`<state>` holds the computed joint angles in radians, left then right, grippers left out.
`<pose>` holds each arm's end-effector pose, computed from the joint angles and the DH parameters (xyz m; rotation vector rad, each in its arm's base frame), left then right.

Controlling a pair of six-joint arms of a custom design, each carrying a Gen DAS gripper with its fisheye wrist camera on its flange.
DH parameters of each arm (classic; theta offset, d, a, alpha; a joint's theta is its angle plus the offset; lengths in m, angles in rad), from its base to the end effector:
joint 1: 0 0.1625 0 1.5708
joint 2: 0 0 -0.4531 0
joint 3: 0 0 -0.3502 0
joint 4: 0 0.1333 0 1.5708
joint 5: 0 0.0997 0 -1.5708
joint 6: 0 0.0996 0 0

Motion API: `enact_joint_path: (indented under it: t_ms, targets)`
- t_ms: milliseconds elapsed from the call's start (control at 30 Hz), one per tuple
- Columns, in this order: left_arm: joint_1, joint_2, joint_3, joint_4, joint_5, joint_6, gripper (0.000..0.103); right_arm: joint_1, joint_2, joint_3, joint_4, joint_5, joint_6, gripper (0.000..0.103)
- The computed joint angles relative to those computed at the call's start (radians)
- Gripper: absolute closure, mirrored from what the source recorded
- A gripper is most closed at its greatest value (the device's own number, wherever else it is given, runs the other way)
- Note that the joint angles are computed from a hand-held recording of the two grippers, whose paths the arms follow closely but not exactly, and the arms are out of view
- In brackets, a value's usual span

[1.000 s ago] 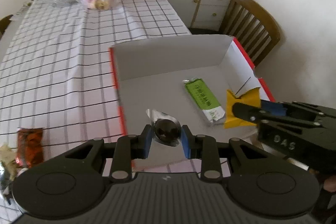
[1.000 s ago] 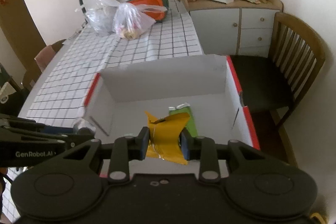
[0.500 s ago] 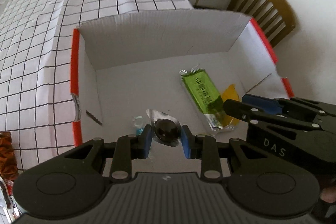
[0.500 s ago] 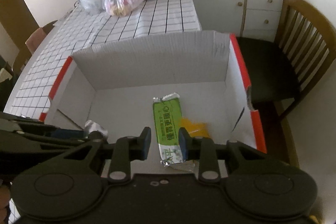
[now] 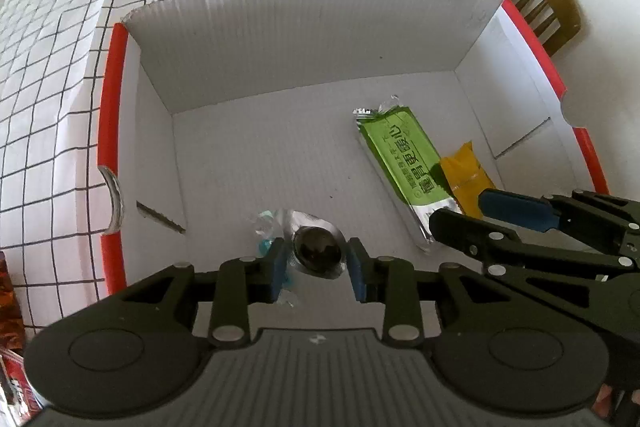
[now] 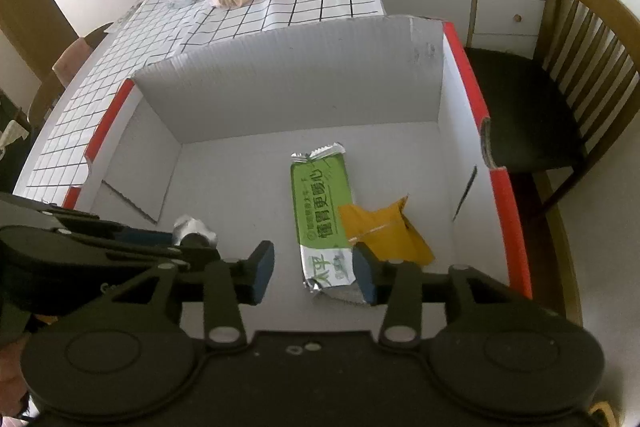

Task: Organize snacks
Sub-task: 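Withdraw both tools from the box back toward the snack pile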

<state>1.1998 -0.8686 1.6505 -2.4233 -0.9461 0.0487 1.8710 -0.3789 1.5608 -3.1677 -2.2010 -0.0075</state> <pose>-0.0558 -0.6718 0.1881 0.4983 2.4779 -0.2190 0.2716 -0.6251 -0.0274 0.2140 -2.5021 0.6409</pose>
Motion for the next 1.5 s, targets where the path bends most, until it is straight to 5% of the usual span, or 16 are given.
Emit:
enact_joint_path:
  t_ms: [200, 1067, 1500]
  targets:
    - [-0.001, -0.018, 0.022, -0.04, -0.005, 0.008, 0.051, 0.007, -0.015, 0.031, -0.038, -0.001, 0.005, 0.052]
    - [-0.037, -0.282, 0.236, -0.271, -0.031, 0.126, 0.05, 0.161, -0.037, 0.087, -0.213, 0.043, -0.031, 0.024]
    - [0.005, -0.424, 0.297, -0.315, -0.057, 0.197, 0.038, 0.24, 0.032, 0.011, -0.18, 0.049, 0.006, 0.013]
